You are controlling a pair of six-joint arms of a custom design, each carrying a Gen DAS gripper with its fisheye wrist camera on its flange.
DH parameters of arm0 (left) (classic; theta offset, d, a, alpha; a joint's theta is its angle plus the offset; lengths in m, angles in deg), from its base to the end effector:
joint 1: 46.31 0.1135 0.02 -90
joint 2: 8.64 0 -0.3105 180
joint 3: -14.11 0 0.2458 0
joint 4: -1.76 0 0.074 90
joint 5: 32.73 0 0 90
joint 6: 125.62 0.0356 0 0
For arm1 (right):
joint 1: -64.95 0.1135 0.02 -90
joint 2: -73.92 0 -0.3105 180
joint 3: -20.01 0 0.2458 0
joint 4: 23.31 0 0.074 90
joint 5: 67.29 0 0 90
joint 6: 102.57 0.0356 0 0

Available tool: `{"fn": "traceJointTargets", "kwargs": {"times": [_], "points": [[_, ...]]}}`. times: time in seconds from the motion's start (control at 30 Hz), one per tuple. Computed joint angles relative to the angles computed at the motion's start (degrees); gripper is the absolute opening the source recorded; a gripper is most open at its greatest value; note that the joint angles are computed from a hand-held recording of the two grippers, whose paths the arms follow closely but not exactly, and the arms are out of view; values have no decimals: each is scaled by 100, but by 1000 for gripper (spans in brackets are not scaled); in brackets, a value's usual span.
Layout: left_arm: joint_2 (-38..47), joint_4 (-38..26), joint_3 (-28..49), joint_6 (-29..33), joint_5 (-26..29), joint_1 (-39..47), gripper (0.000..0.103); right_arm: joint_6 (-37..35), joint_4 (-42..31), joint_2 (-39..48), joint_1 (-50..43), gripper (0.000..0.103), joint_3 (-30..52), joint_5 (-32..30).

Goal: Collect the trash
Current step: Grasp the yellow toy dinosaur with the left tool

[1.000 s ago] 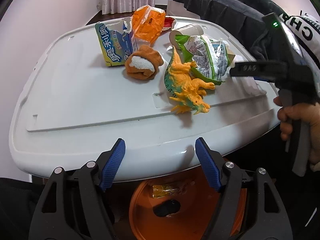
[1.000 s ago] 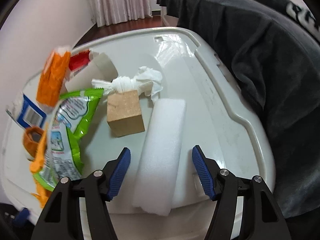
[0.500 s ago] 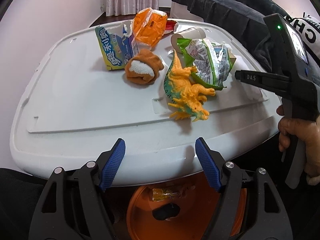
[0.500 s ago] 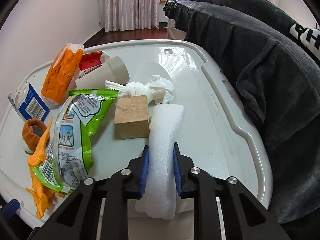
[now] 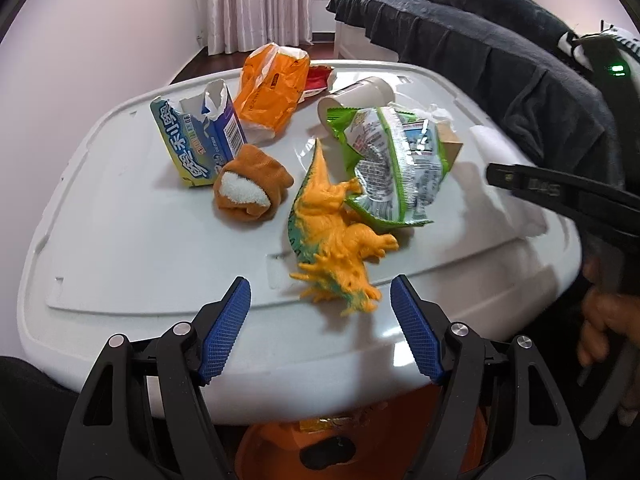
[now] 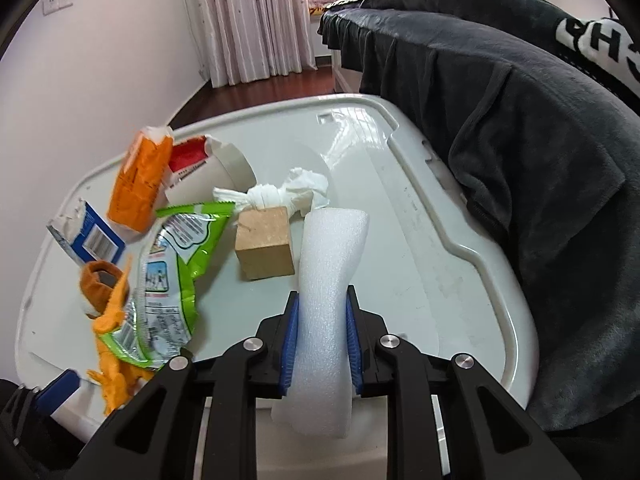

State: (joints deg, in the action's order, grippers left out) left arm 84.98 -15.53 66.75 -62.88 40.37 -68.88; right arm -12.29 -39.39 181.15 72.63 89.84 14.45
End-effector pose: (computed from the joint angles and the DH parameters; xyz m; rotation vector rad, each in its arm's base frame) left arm 0.2644 -0.0987 0.1703 -0.2094 2.5132 0.0378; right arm 0.3682 0.0548 0.1730 -0.2213 2.4964 0.2379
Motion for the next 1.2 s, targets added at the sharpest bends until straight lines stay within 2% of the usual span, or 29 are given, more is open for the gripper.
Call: {"fn": "traceJointTargets", "kwargs": {"times": [0.1,0.33,0.6,0.73,0.93,1.13,1.2], "points": [[186,-32,94,-12,-124,32,71,79,-59,80,-141,21,117,-221],[441,2,287,-53,-24,325,72,167,-70,147,-248,22,261,-424],[217,111,45,-221,213,698,74,208,-142,185,-276,22,312,-488],[149,97,9,-111,80,612,74,212,-140,188,-265,23,313,-485],[344,270,167,121,14,259,74,175,-134,177,-255,23,304,-476],[734,682,268,-61,265,473,74,176,-139,181,-241,23,306,-457],[784,891,215,-82,135,441,74,181,-144,191,-233,23,312,-458]]}}
